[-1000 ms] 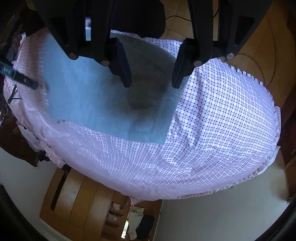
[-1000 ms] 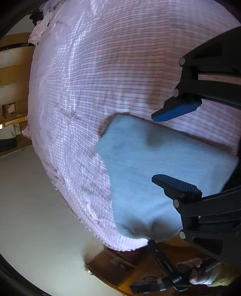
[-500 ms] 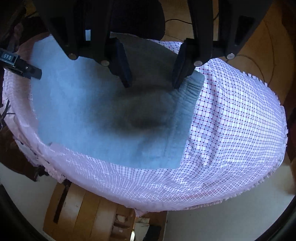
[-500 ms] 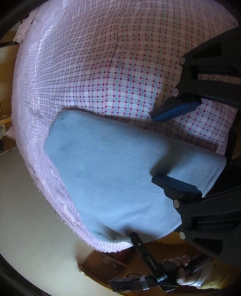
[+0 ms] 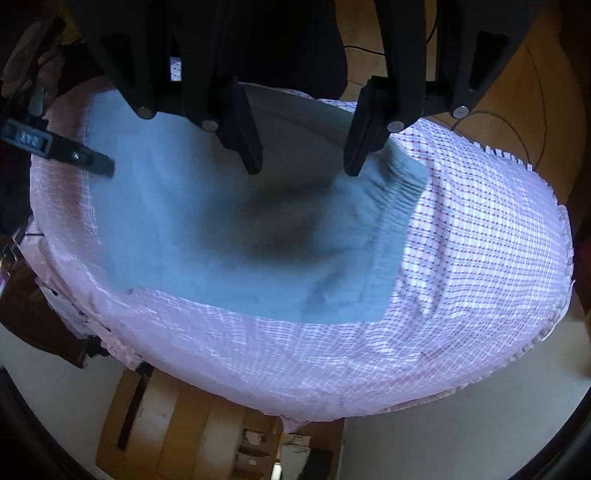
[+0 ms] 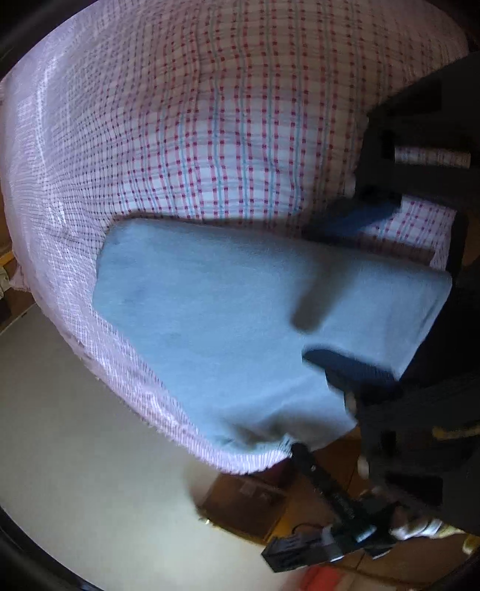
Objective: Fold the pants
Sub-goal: 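Grasp the folded pants edge with the right tool, then lift the pants edge with the right tool and fold it over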
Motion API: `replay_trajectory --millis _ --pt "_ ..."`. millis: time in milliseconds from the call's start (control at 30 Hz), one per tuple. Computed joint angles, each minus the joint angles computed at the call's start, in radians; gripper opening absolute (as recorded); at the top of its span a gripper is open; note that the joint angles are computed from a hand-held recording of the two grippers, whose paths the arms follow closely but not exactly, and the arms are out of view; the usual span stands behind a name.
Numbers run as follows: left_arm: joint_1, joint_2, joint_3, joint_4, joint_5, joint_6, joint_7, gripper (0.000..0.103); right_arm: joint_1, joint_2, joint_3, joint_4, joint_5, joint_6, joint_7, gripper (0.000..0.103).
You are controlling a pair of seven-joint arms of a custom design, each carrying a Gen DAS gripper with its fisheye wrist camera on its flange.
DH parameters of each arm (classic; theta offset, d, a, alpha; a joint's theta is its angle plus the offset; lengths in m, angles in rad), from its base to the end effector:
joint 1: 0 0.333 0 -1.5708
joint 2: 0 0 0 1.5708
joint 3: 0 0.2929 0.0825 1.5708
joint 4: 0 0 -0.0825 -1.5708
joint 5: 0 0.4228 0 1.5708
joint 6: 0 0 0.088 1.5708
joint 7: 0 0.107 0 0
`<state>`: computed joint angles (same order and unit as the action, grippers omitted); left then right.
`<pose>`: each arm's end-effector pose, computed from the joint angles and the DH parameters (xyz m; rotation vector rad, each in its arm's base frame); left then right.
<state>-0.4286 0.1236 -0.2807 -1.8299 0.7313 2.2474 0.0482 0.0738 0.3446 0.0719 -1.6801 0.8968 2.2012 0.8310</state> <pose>0.5156 -0.4099 0.4644 -2.1930 1.3951 -0.6302 0.6932 0.1246 0.3926 -1.9580 1.3139 0.2830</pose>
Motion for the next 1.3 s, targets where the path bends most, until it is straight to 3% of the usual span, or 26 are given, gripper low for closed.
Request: replay_trajectory --millis 67,233,433,833,1200,1300 --pt "-0.006 0.025 -0.003 0.03 -0.005 -0.025 0.023 0.048 0.006 -0.007 -0.002 -0.008 -0.01 0.023 -0.001 0.017" --pt "-0.007 0.052 0.004 0.035 -0.032 -0.011 0.038 0.048 -0.025 -0.043 0.006 -0.034 0.087 0.006 -0.081 0.007" --pt "-0.008 0.045 0.008 0.038 -0.036 -0.021 0.053 0.049 -0.035 -0.096 0.002 -0.056 0.183 -0.043 -0.161 0.005" --pt "0.014 -0.056 0.002 -0.02 0.017 -0.047 0.006 0.049 0.025 -0.183 -0.002 -0.061 0.244 -0.099 -0.337 0.004" --pt "0.057 -0.165 -0.006 -0.11 0.028 -0.1 -0.023 0.049 0.098 -0.09 0.042 0.094 0.198 -0.161 -0.302 0.004" --pt "0.074 -0.198 -0.006 -0.146 0.023 -0.098 -0.037 0.049 0.123 -0.069 0.06 0.12 0.171 -0.13 -0.307 0.003"
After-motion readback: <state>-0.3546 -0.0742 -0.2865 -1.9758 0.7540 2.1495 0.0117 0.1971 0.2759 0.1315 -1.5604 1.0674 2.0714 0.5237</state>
